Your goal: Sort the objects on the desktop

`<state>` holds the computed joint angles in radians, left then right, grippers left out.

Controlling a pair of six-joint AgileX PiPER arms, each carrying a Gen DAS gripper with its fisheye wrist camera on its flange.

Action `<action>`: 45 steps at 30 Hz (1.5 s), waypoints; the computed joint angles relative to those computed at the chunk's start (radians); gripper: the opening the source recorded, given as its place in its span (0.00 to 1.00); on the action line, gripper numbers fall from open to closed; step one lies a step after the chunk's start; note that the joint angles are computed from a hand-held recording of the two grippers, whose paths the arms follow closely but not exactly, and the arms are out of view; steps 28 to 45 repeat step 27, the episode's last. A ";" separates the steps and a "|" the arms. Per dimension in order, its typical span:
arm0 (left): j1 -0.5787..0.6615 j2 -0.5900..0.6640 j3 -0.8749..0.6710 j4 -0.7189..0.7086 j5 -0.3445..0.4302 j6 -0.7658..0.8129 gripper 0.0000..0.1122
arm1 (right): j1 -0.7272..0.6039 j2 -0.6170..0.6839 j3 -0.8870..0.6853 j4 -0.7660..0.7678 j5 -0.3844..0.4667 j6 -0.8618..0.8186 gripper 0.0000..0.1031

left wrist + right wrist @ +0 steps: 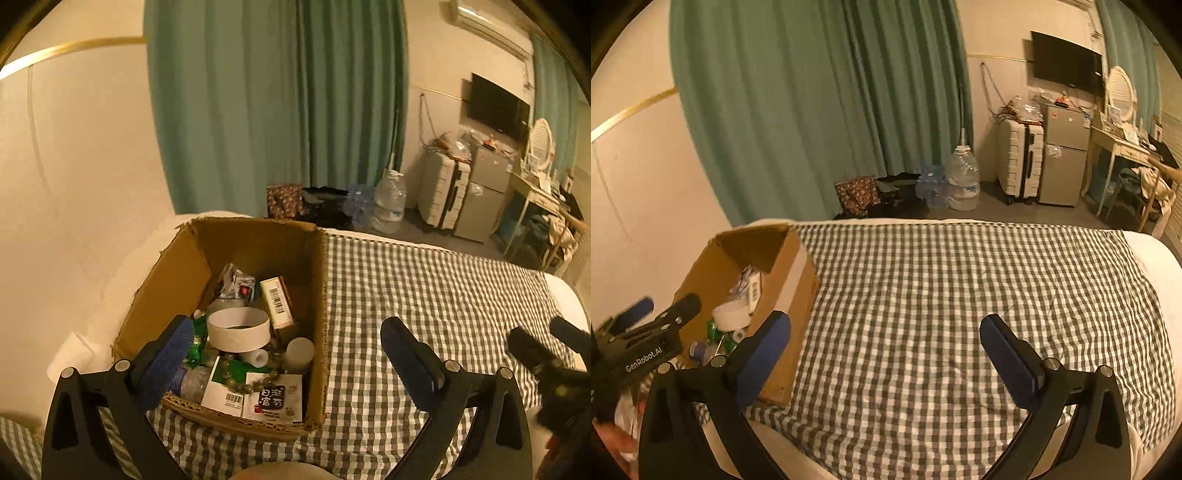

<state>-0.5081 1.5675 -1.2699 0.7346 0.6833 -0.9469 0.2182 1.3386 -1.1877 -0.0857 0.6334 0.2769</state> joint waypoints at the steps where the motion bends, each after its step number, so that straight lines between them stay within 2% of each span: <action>1: -0.006 -0.001 0.003 0.010 0.005 -0.009 0.92 | 0.030 -0.004 0.008 -0.046 -0.006 0.038 1.00; 4: -0.011 0.005 0.002 0.016 0.029 -0.015 0.92 | 0.085 0.000 0.022 -0.141 -0.011 0.118 1.00; 8: 0.009 0.008 0.021 0.007 0.013 -0.006 0.92 | 0.089 0.016 0.013 -0.116 -0.005 0.095 1.00; 12: 0.011 0.006 0.031 0.017 0.006 -0.004 0.92 | 0.105 0.025 0.015 -0.166 0.009 0.128 1.00; 21: 0.022 0.013 0.045 -0.018 -0.023 0.031 0.92 | 0.084 0.029 0.026 -0.145 0.008 0.126 1.00; 45: 0.021 0.029 0.041 -0.018 -0.005 0.029 0.92 | 0.100 0.031 0.020 -0.171 0.020 0.139 1.00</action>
